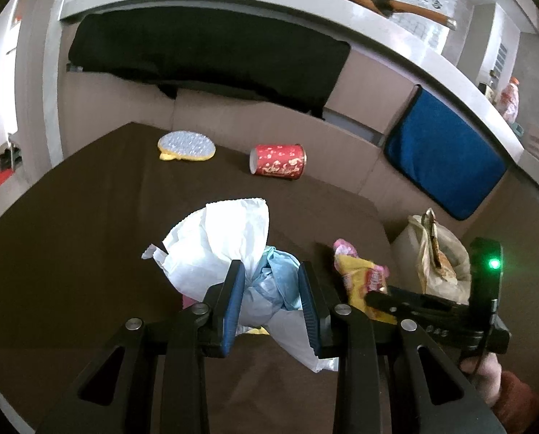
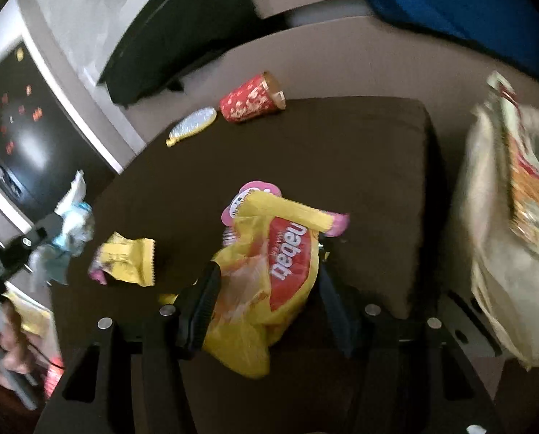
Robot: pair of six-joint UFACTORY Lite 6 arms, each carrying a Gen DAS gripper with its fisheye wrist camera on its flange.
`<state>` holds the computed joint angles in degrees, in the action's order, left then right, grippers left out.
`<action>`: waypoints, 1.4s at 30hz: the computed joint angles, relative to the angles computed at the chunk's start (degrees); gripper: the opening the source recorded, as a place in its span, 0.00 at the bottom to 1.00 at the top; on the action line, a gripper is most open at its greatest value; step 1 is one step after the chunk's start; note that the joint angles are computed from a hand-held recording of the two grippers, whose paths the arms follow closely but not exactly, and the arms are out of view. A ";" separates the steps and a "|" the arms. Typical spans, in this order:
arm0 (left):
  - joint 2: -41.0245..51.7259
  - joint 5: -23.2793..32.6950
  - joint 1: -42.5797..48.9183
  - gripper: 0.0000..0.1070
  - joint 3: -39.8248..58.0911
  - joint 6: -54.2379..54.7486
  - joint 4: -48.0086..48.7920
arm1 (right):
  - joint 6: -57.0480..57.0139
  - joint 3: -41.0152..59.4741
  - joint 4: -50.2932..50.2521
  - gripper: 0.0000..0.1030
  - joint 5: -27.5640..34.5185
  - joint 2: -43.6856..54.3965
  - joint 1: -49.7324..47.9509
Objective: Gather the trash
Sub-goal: 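Carry the white bag and yellow chip bag over the bin with both tools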
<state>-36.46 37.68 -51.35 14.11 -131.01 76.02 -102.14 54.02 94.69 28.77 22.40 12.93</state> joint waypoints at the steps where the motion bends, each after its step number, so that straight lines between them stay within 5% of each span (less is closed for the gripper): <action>1: 0.13 -0.51 0.41 0.29 -0.26 -0.52 0.42 | 0.34 0.88 0.22 0.52 -0.73 0.97 1.14; 6: 1.09 -3.22 2.79 0.29 -1.05 -2.43 2.68 | -6.72 2.89 6.15 0.52 -11.00 1.85 8.19; 9: 1.51 -2.87 2.23 0.29 -0.38 -2.15 2.02 | -2.04 3.26 -0.70 0.20 -8.43 1.75 8.11; 12: 1.39 0.32 -0.16 0.29 0.68 -0.39 -0.30 | -5.55 0.14 0.24 0.14 -5.19 -1.63 6.85; 26: 14.83 20.76 -16.84 0.29 23.45 9.48 -2.42 | -2.58 -8.25 -4.60 0.14 4.54 -30.07 -8.33; 34: 35.38 22.77 -19.37 0.29 50.93 19.69 4.07 | -1.87 -5.50 -8.60 0.14 13.16 -39.12 -26.00; 42: 55.85 16.47 -18.26 0.29 76.99 28.67 3.74 | -4.19 -0.52 -8.58 0.14 22.87 -36.84 -45.26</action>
<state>19.39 54.15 -69.60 91.09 -102.35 79.76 -106.33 53.50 86.11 51.65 -14.44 -32.33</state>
